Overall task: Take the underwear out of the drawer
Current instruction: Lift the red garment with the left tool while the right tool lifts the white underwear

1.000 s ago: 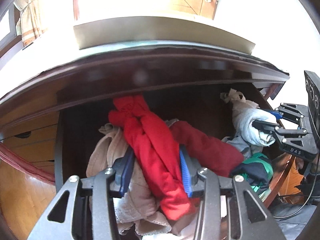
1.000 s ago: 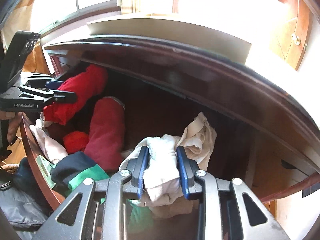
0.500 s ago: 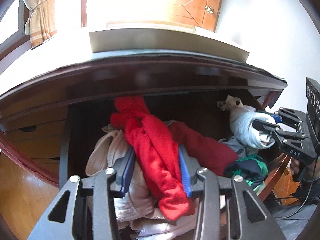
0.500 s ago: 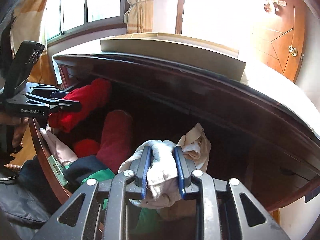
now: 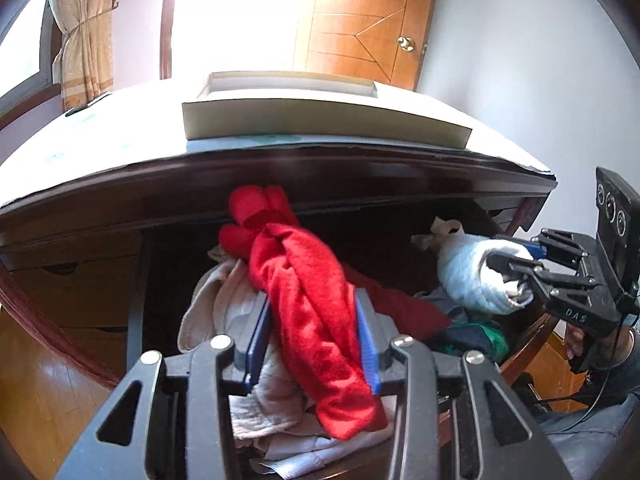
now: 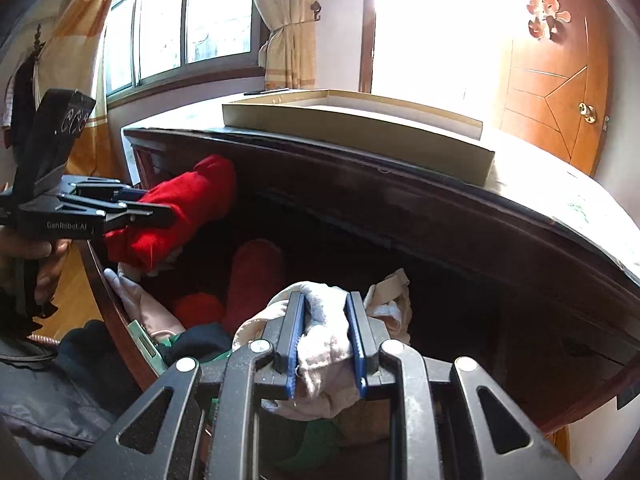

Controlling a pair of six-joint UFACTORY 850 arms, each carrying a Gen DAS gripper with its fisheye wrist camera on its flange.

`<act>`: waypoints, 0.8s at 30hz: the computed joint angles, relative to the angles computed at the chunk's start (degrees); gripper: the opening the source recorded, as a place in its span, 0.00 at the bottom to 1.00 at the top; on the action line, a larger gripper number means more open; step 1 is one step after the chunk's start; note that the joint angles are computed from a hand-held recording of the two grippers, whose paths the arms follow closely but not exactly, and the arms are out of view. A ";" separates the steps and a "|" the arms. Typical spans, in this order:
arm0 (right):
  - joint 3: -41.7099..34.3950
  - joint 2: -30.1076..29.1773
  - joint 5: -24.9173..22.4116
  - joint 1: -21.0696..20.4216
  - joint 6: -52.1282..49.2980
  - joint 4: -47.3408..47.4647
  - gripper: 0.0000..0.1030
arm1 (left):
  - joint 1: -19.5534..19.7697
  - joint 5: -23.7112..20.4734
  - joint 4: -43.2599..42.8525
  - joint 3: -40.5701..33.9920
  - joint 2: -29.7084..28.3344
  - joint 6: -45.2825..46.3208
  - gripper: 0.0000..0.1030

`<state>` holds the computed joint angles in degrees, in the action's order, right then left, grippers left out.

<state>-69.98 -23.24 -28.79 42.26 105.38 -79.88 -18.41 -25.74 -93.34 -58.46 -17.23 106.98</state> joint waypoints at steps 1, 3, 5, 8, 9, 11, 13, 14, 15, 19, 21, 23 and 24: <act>0.13 0.05 0.13 0.00 0.04 0.09 0.22 | 0.08 -0.33 -0.91 0.21 0.22 0.88 0.36; 0.17 0.03 1.04 -0.25 -1.32 1.84 0.22 | -0.06 -0.60 0.35 0.07 0.38 0.55 0.36; 0.00 -0.18 1.21 -0.42 -3.65 4.60 0.22 | -0.16 -0.59 1.31 0.16 0.50 0.06 0.36; -1.21 -0.89 2.13 -0.92 -10.51 12.17 0.22 | -0.59 0.33 5.18 -0.46 -0.16 -3.84 0.36; -1.10 -0.79 2.09 -0.83 -10.50 11.91 0.22 | -0.60 0.24 5.65 -0.52 -0.29 -4.38 0.36; -0.86 -0.47 1.67 -0.58 -9.65 11.08 0.22 | -0.54 0.00 5.73 -0.39 -0.31 -4.42 0.36; -0.59 -0.20 1.06 -0.38 -7.68 8.89 0.22 | -0.74 0.26 4.25 -0.01 0.00 -2.94 0.35; -0.33 0.01 0.90 -0.27 -6.44 7.64 0.22 | -0.63 0.03 3.23 0.21 0.20 -1.95 0.35; -0.28 0.01 0.71 -0.16 -5.35 6.50 0.22 | -0.49 -0.17 2.17 0.47 0.40 -0.89 0.35; 0.86 0.66 -0.74 0.68 0.63 0.20 0.21 | 0.25 -0.98 -1.32 1.27 1.03 2.35 0.35; 1.11 0.79 -1.74 1.17 2.75 -2.39 0.20 | 0.42 -1.27 -1.60 1.22 0.98 2.58 0.35; 1.07 0.80 -2.09 1.39 3.52 -3.74 0.20 | 0.47 -1.47 -1.86 1.31 1.04 2.85 0.35; 1.21 0.94 -2.14 1.45 3.76 -4.16 0.20 | 0.53 -1.61 -1.97 1.34 1.08 3.04 0.35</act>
